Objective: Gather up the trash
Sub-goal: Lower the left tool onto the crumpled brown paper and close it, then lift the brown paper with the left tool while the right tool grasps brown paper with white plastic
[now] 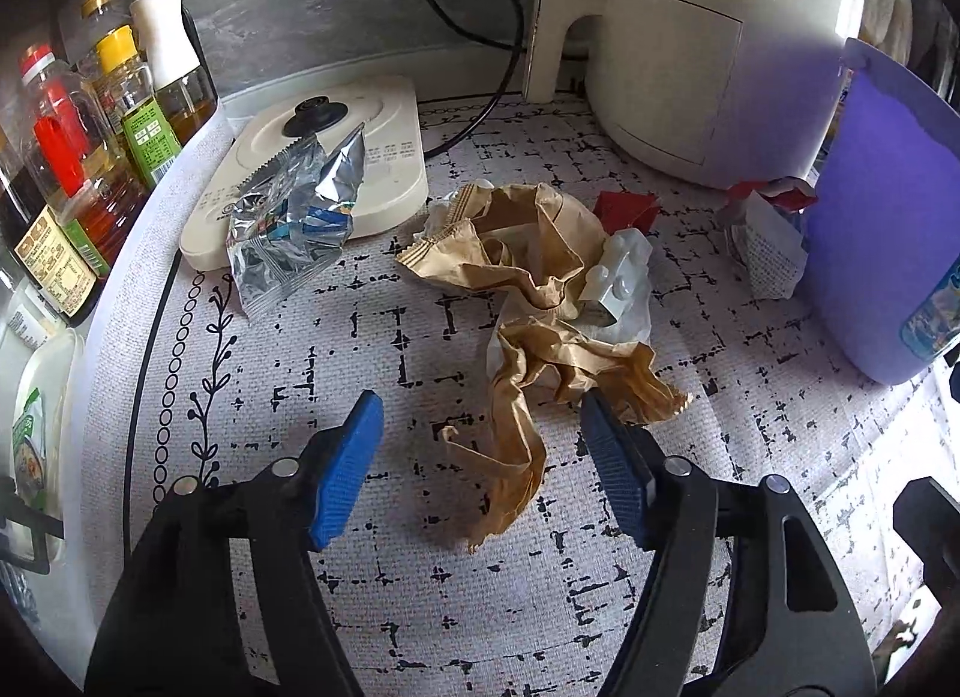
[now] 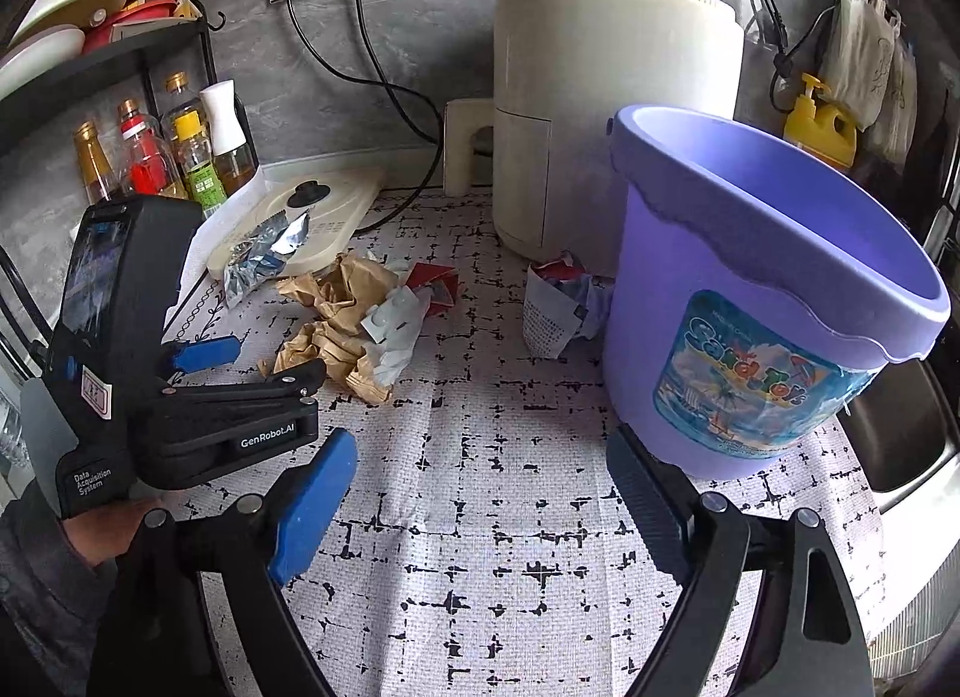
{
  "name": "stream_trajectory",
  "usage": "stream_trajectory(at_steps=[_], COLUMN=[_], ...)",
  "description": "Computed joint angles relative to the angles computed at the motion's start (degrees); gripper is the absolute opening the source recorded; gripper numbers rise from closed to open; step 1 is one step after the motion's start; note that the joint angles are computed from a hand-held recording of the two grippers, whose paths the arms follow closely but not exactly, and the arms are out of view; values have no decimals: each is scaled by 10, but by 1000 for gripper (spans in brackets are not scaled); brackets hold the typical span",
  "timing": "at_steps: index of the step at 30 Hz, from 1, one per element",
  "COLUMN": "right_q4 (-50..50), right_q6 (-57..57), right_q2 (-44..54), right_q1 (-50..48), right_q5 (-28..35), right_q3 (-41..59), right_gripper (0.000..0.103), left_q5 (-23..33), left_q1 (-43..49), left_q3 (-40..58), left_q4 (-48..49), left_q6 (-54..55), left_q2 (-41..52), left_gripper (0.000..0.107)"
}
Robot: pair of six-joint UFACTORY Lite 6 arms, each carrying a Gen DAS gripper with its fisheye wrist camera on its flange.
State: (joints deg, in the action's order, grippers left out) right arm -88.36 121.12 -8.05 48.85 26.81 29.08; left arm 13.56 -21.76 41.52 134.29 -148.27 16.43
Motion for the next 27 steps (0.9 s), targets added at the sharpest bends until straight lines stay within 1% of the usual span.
stream_trajectory(at_steps=[1,2,4,6,8,11,13,16,22,27], right_q4=[-8,-13,-32,-59,-91,-142,-173,-215,-294,-324], right_q6=[-1,-3,-4,3,14,38,55,74,112,112], right_q2=[5,11,24,41,59,88,109,143,202,250], right_q1=[-7,-12,-25,-41,-57,-70,-75,-80,-85,-83], right_q5=[-7,-14,-29,-46,-64,-84,-99,-120,-153,-179], right_q3=[4,9,19,33,50,78,99,135,206,267], right_gripper=[83,83,83,83,83,83,83,83,83,83], left_q5=[-17,-32,-26,-20,-13,-9,-2,7,13,24], left_q1=[7,13,11,5,0,6,10,30,93,122], left_q3=[6,11,-1,-19,-35,-59,-72,-83,-82,-76], left_q4=[43,84,99,73,-10,-93,-170,-260,-347,-364], left_q6=[-42,-82,-104,-84,-12,57,125,209,303,312], left_q2=[7,11,-4,-33,-61,-104,-131,-160,-181,-181], left_gripper=[34,18,17,17,17,17,17,17,17,17])
